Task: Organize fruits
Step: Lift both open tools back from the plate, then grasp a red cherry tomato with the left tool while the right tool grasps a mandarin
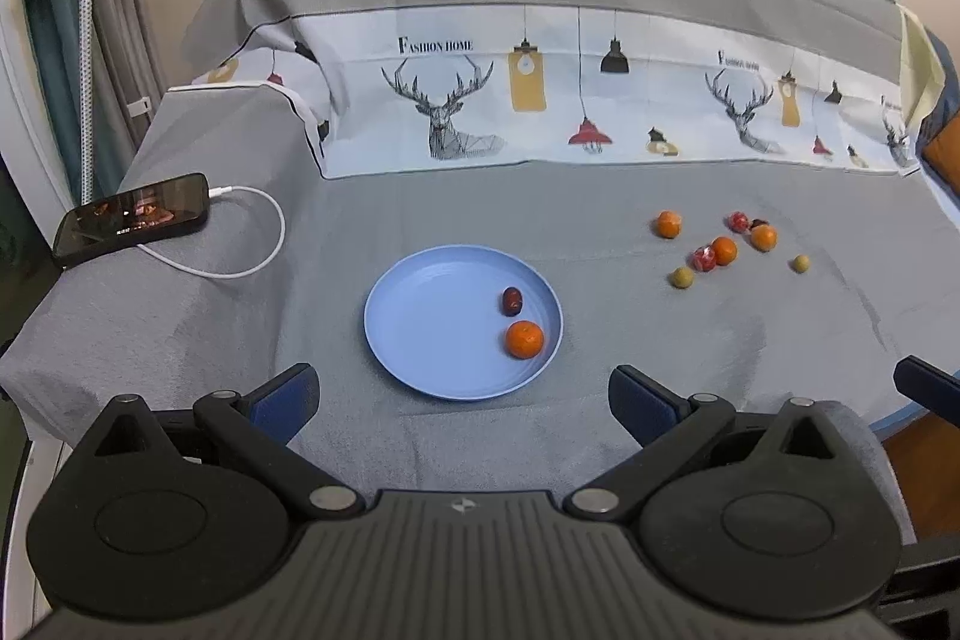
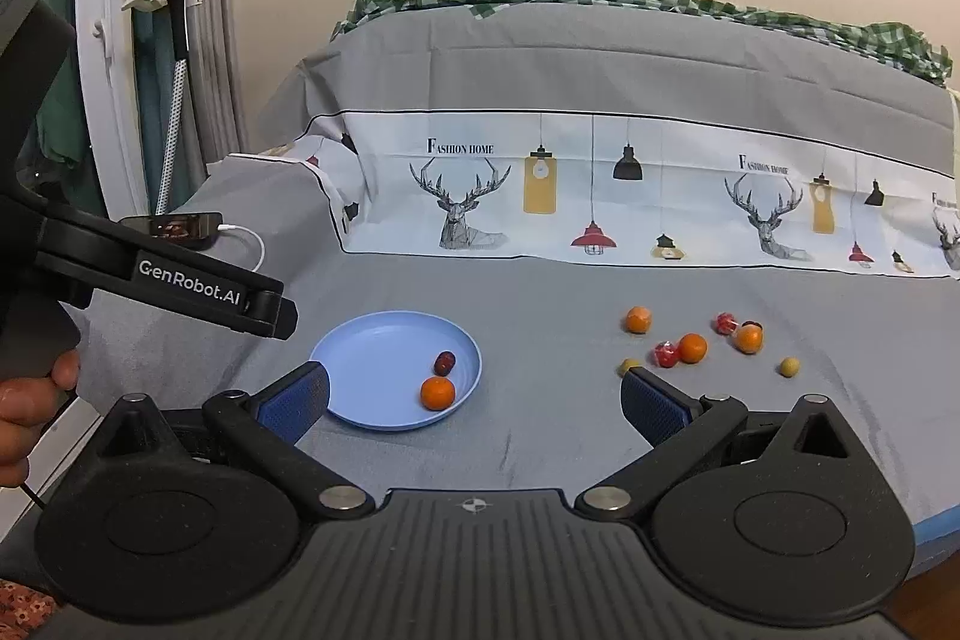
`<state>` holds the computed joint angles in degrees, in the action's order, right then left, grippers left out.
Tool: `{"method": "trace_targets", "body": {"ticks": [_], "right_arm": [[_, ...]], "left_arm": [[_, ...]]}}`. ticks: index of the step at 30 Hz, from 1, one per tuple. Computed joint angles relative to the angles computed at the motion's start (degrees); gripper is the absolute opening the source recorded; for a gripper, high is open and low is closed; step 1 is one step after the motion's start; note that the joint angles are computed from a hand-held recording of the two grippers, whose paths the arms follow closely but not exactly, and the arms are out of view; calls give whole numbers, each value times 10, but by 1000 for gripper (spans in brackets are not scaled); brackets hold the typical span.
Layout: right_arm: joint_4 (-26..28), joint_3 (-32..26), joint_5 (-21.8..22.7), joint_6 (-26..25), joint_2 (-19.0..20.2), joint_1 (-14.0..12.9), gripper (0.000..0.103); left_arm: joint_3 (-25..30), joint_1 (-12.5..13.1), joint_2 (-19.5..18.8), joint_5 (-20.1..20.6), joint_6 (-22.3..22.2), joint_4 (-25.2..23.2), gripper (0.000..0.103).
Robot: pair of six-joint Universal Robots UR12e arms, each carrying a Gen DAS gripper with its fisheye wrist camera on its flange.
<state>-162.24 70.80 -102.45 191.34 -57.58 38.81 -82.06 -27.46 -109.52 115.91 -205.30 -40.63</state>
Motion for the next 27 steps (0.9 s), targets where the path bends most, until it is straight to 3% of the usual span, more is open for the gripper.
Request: {"method": "trace_targets", "body": {"ticks": [10,17,24,27], "right_arm": [[-1,-5,2,7,9,-7,102],[-42,-5,-90,52,21,-13,102],[59,-17,-129,136,29,-44,102],[89,-20,-137,171,34,-60,102]], "left_arm": [[33,4,-22,-6,-1,-12,103],[85,3,-60,-4,13,-35,103],[197,8,-145,-48,57,-65,103],[269,9,-194,-65,65,-107,103]]}}
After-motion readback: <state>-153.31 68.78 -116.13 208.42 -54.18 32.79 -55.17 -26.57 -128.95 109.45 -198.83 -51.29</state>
